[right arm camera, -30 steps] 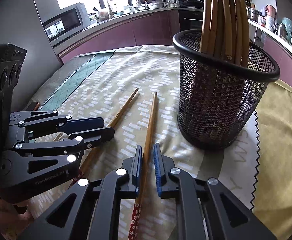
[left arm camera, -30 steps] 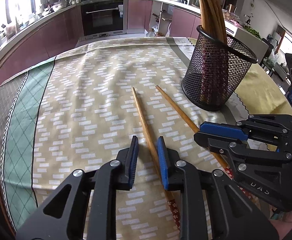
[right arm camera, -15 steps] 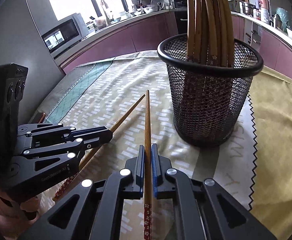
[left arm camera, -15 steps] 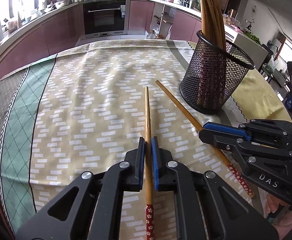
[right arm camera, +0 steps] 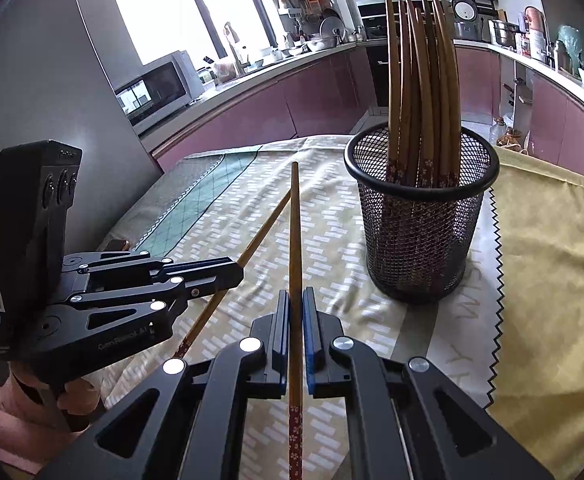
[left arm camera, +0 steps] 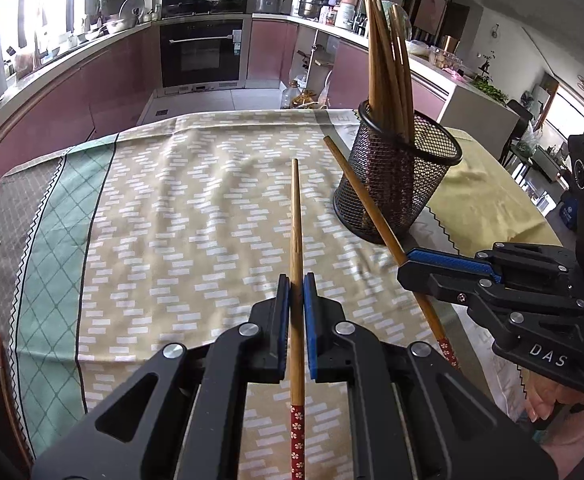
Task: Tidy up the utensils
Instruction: 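Lift both held chopsticks upright and carry both tools over the mesh cup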
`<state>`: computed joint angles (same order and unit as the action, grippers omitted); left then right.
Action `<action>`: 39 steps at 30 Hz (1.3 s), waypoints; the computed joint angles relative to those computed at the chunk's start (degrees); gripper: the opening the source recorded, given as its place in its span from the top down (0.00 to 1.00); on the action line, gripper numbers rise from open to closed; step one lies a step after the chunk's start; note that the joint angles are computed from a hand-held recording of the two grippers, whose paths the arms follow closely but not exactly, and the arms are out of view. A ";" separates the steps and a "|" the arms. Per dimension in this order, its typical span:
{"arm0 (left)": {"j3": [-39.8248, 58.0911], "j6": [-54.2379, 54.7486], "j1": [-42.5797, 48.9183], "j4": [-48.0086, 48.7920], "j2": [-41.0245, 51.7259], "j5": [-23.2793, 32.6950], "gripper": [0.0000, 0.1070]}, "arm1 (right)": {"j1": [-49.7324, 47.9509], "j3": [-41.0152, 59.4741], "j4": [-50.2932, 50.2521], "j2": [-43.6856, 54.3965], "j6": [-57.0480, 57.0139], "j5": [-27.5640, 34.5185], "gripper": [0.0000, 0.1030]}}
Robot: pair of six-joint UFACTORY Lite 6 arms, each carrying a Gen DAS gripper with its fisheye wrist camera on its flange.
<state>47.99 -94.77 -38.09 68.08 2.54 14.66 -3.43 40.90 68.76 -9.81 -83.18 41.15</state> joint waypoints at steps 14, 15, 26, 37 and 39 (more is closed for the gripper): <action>-2.10 6.02 -3.04 -6.43 -8.68 0.70 0.93 | -5.08 -0.34 2.20 -4.05 -0.70 6.43 0.94; -2.06 6.60 -2.98 -6.85 -8.95 0.54 0.93 | -5.51 -0.36 2.25 -4.29 -0.76 6.90 0.94; -1.71 10.98 -3.51 -10.81 -11.36 -0.34 0.93 | -8.23 -0.03 3.29 -6.18 -1.14 9.84 0.94; -1.38 14.97 -4.04 -14.31 -13.76 -0.74 0.93 | -11.09 1.07 3.97 -7.50 -1.53 12.86 0.94; -1.34 15.08 -4.16 -14.44 -14.11 -0.54 0.93 | -11.61 1.54 4.05 -7.50 -1.60 13.42 0.94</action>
<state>46.65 -79.69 -42.25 53.63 -11.57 14.12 -15.03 42.45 72.81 -17.31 -84.79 54.57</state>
